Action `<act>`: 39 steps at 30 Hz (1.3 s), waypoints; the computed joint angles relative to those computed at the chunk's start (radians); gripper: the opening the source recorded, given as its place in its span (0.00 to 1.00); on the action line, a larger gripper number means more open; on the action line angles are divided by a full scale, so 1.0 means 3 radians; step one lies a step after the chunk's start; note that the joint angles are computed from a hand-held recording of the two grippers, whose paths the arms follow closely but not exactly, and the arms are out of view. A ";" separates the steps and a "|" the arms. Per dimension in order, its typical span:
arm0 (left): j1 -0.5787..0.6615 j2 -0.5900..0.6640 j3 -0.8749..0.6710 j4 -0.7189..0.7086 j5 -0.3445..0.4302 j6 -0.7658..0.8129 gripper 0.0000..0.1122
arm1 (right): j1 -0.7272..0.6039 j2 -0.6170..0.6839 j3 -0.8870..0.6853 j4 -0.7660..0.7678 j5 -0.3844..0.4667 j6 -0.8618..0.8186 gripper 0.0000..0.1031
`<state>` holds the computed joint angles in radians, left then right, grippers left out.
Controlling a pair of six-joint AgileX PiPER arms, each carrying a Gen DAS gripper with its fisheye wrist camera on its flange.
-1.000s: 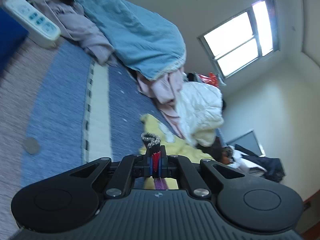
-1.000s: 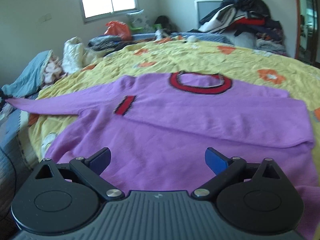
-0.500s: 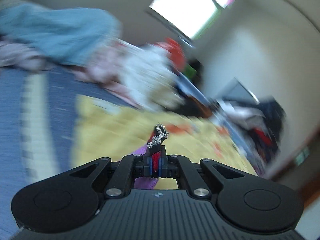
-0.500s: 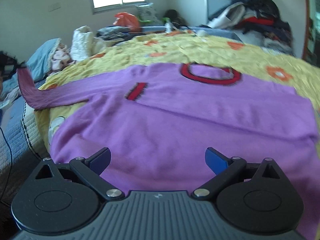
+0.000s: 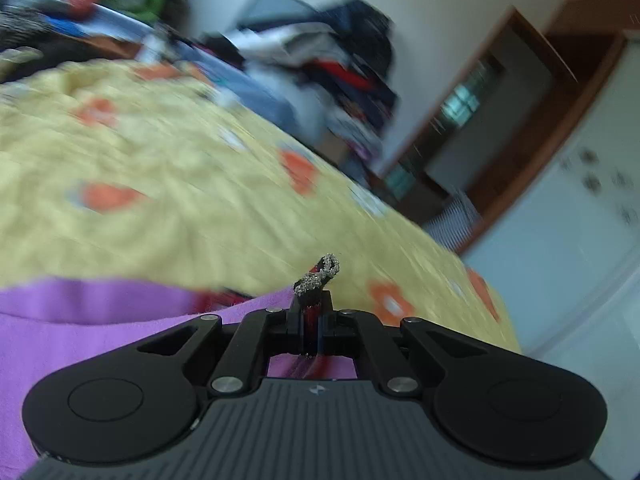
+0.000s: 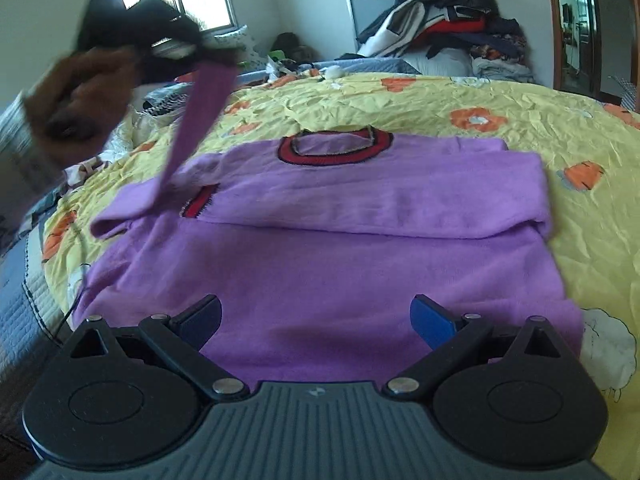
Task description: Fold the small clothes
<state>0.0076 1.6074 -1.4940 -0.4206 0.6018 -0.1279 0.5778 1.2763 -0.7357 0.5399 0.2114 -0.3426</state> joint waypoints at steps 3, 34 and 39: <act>-0.0461 0.0293 -0.0215 0.0332 -0.0070 -0.0323 0.04 | -0.0145 -0.0102 0.0121 0.0657 0.0049 -0.0613 0.98; -0.0651 0.0089 0.0385 0.0533 -0.0283 -0.0121 0.55 | -0.1186 -0.0414 0.0137 0.1855 0.0554 -0.2057 0.98; 0.0197 -0.0313 0.0851 0.0653 -0.0099 0.0164 0.55 | -0.1329 0.0338 -0.0675 0.1860 0.0738 -0.2522 0.98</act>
<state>0.0666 1.5135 -1.2387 -0.2248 0.5721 -0.0786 0.1792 1.3776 -0.9381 1.0978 0.4328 -1.0994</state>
